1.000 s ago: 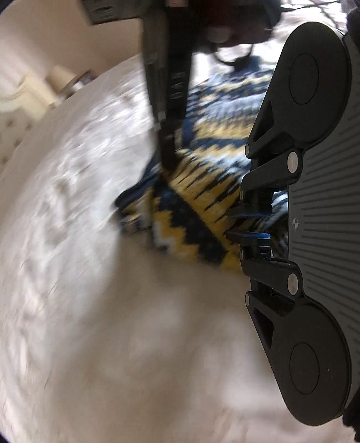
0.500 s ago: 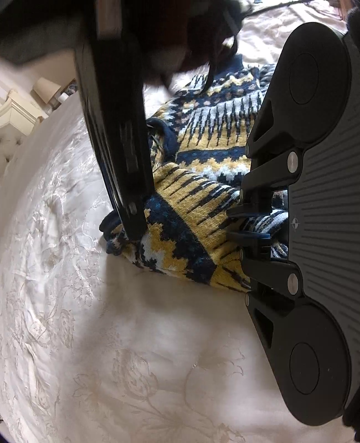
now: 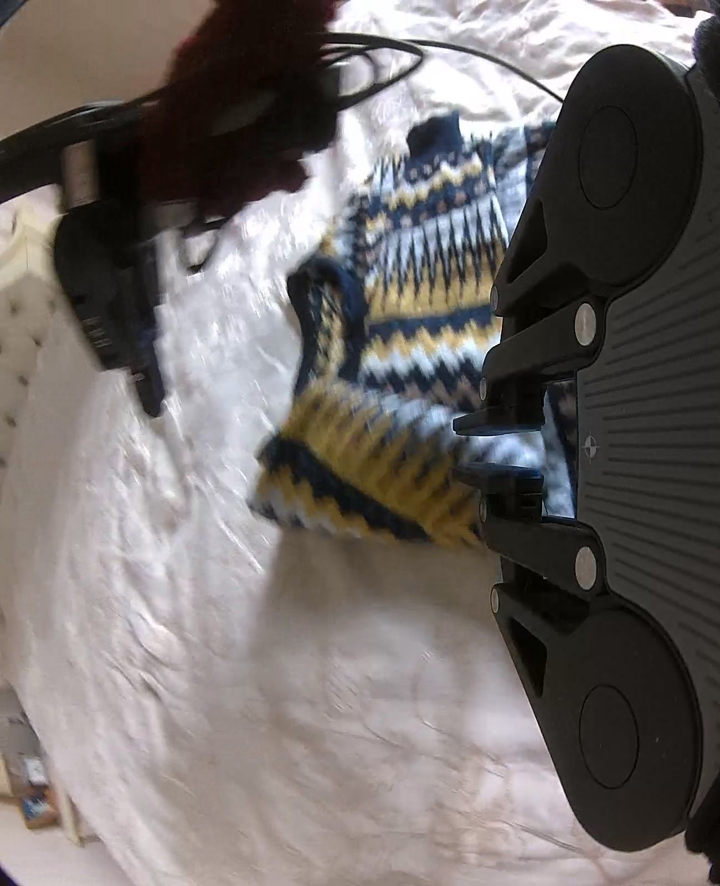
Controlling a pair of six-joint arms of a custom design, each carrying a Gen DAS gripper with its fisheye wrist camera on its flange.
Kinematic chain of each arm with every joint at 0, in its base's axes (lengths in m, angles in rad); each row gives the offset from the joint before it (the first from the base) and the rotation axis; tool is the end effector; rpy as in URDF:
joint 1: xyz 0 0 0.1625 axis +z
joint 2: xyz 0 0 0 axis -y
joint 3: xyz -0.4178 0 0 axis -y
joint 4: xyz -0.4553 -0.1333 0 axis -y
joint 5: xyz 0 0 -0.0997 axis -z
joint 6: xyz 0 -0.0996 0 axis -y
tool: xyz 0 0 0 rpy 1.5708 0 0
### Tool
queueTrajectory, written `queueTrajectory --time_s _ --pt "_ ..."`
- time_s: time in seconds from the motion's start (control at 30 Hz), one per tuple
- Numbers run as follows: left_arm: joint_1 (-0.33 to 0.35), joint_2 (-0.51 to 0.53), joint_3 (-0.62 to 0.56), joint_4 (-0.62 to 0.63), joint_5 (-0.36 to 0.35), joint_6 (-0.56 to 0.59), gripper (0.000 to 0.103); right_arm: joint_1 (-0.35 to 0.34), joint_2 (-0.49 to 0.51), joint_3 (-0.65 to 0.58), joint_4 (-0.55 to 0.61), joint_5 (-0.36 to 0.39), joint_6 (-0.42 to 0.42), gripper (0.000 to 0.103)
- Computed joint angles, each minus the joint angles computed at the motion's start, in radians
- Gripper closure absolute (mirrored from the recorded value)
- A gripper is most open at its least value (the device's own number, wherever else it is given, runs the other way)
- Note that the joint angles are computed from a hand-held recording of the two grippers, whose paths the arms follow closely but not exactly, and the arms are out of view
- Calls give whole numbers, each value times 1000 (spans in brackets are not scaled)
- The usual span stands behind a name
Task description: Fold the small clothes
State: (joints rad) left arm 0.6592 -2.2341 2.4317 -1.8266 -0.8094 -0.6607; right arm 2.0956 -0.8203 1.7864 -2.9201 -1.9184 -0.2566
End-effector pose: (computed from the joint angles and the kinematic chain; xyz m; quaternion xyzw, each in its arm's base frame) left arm -0.1078 -0.3391 0.3362 0.1054 0.9221 -0.2819 0.2433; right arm 0.4223 -0.5311 0.0439 0.3378 -0.9066 0.2086 0.1432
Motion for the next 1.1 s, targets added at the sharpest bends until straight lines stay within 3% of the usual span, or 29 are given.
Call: queueTrajectory --time_s 0.27,0.33,0.37,0.47,0.57,0.7,0.77,0.9,1.03,1.1 --pt "77 223 -18 -327 -96 288 93 -22 -211 232 0 -162 124 82" --pt "106 265 -24 -382 -83 346 93 -22 -248 275 13 -196 144 66" --pt "120 280 -28 -391 -55 343 93 -25 -269 298 24 -205 167 60" --pt "186 286 -49 -376 10 265 93 -27 -311 349 39 -231 213 59" --pt "251 276 -79 -288 101 171 93 -32 -336 383 44 -245 248 58" --pt "313 264 -126 -187 164 123 93 -33 -341 404 28 -252 264 52" --pt "307 248 -145 -128 197 89 93 -32 -348 419 10 -252 259 46" --pt "249 198 -137 -95 215 70 93 -27 -355 441 -4 -257 252 46" --pt "179 160 -98 -106 163 131 93 -27 -348 446 9 -253 251 46" --pt "164 165 -87 -112 119 172 93 -20 -343 449 2 -286 242 45"
